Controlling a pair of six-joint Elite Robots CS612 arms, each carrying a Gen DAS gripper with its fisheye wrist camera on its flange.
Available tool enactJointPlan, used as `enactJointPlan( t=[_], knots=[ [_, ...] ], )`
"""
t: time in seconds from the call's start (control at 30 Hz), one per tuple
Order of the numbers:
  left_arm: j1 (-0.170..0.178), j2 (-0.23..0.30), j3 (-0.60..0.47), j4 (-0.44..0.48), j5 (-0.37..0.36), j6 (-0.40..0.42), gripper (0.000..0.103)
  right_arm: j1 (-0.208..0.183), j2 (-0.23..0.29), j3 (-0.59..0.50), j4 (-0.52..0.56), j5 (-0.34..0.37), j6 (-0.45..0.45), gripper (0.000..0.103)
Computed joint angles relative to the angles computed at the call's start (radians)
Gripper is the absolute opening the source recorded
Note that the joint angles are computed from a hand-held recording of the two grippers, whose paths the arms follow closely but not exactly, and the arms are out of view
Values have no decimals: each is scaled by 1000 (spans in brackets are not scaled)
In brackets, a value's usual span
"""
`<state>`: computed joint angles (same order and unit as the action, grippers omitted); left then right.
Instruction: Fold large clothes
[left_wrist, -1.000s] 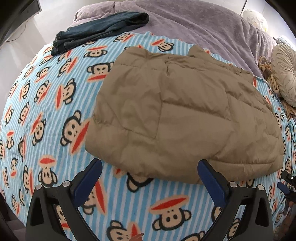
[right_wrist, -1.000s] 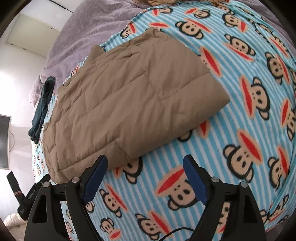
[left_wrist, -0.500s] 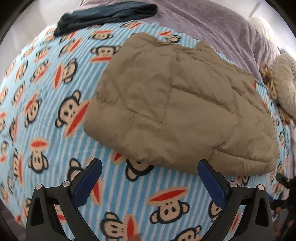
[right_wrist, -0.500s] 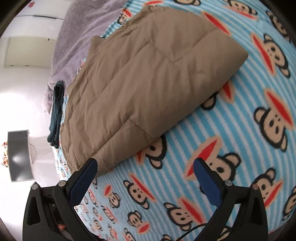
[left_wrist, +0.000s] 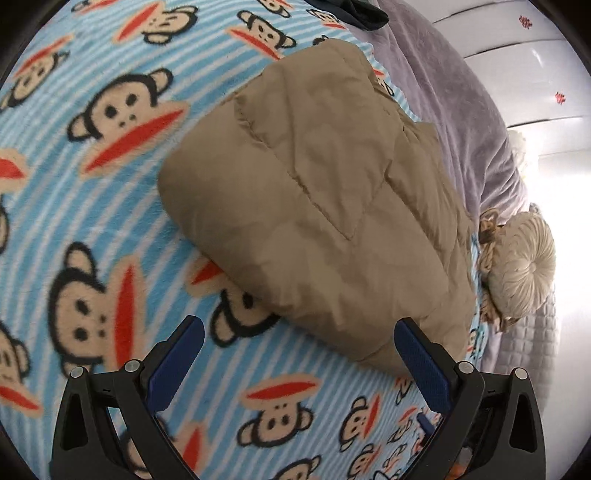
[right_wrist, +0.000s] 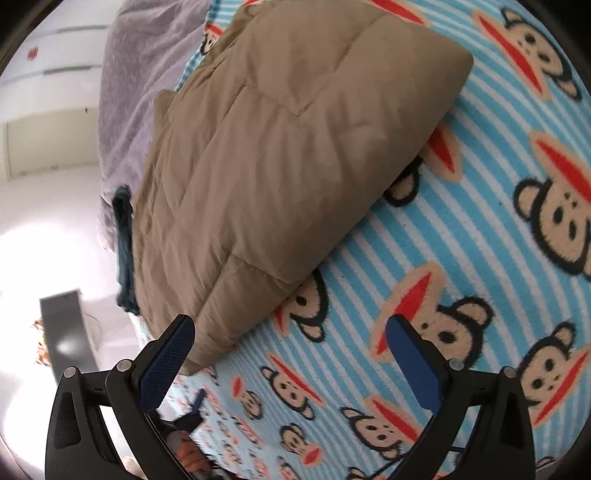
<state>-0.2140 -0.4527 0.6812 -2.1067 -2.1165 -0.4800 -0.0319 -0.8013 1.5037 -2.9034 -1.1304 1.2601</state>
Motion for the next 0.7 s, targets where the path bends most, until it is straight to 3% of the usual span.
enactJointPlan(
  t=[0.3,0.47,0.63,0.67,0.7],
  knots=[
    [-7,112,-161,-56,-24,-77,103,-9,70,-17,-228,48,141,103],
    [-14,214,-343,5,-20,-118,103,-13,151,-89,-369,82,228,103],
    [-23,292,-482,45,13,-180,103,-10,218,-160,-424,79,311,103],
    [-23,301,-499,49,18,-193,102,-8,225,-172,-419,68,323,103],
    [-24,305,-508,45,28,-209,89,-8,228,-177,-417,61,333,103]
  ],
)
